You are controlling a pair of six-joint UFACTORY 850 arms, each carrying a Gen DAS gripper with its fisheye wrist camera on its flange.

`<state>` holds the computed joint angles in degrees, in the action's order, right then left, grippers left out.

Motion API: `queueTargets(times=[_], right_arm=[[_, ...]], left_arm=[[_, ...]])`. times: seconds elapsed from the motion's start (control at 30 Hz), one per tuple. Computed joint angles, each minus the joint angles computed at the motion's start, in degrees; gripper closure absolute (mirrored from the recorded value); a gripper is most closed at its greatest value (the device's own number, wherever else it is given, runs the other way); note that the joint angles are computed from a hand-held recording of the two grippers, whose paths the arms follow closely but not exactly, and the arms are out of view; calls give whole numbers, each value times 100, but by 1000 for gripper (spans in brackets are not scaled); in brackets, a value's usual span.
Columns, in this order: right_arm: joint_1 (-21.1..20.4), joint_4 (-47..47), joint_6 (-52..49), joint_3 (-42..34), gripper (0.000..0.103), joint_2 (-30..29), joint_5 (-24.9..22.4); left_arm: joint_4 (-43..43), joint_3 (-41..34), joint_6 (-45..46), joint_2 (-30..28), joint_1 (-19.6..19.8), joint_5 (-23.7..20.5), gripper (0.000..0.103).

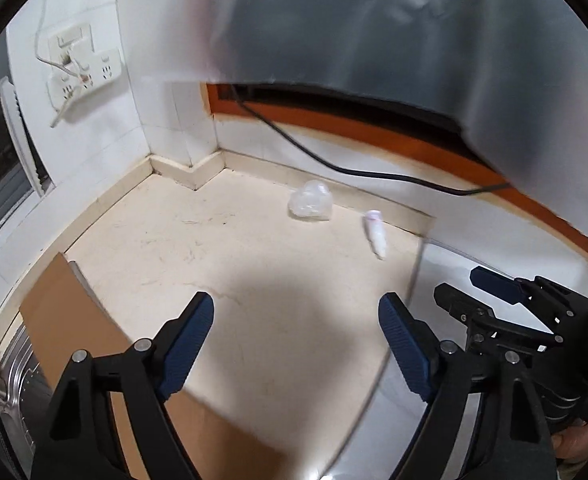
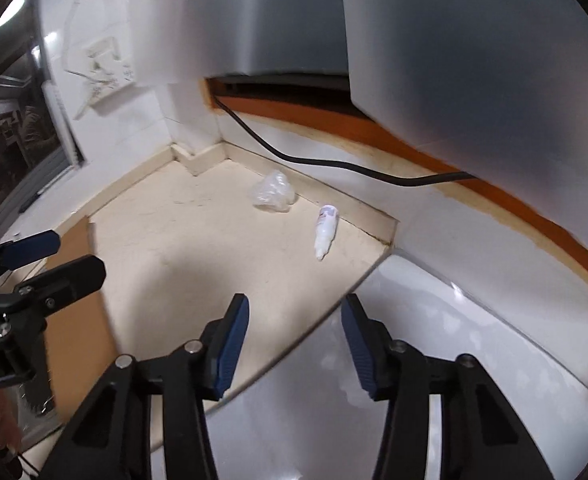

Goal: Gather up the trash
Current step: 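Grasp the clear plastic bag with the left gripper while the right grasps the white bottle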

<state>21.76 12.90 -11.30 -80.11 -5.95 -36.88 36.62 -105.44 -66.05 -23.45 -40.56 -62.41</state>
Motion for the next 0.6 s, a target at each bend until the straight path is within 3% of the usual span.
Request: queueTargets(times=[0.27, 0.6], right_arm=[[137, -300, 284, -661, 66, -1061, 112], [216, -1456, 1471, -1365, 66, -1860, -12]], left_arm=[[-413, -455, 588, -638, 535, 198, 21], [-929, -1023, 1387, -1138, 982, 629, 21]])
